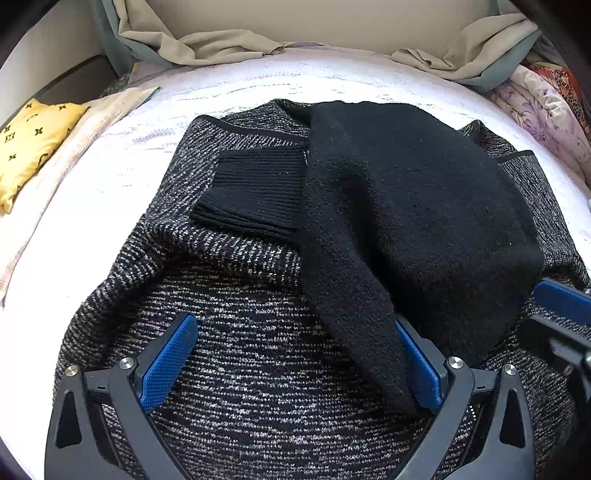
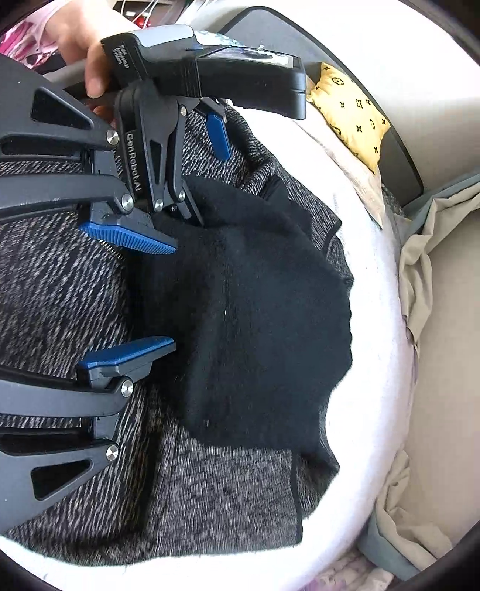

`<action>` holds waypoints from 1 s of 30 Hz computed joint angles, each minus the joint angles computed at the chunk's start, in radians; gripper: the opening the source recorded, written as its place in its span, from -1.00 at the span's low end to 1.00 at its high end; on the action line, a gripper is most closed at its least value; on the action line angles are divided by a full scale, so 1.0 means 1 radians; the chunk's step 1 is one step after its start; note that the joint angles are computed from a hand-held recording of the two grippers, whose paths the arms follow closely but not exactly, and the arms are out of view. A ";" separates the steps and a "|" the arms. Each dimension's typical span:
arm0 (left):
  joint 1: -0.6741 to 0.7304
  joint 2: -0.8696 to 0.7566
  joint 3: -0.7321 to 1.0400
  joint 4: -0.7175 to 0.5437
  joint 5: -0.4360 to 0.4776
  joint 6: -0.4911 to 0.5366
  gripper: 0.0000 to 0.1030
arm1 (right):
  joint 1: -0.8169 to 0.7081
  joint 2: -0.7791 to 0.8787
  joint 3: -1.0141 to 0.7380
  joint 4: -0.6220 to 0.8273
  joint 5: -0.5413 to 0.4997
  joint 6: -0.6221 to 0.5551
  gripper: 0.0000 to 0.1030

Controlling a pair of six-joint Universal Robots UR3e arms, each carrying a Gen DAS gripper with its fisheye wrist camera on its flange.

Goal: Fold large clothes
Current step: 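Move both grippers to the black ribbed hem of the jacket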

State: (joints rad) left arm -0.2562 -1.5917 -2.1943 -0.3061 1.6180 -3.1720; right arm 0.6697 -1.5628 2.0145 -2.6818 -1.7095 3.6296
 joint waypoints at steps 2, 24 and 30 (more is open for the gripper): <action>-0.007 0.017 -0.005 -0.007 0.008 0.002 0.99 | 0.019 -0.017 -0.004 0.035 -0.046 0.025 -0.14; -0.032 0.323 -0.230 -0.058 0.022 0.097 0.99 | 0.091 -0.435 0.201 0.351 -0.092 0.228 0.19; 0.154 0.511 -0.293 -0.284 -0.146 0.217 0.99 | 0.098 -0.674 0.279 0.583 -0.120 0.338 0.23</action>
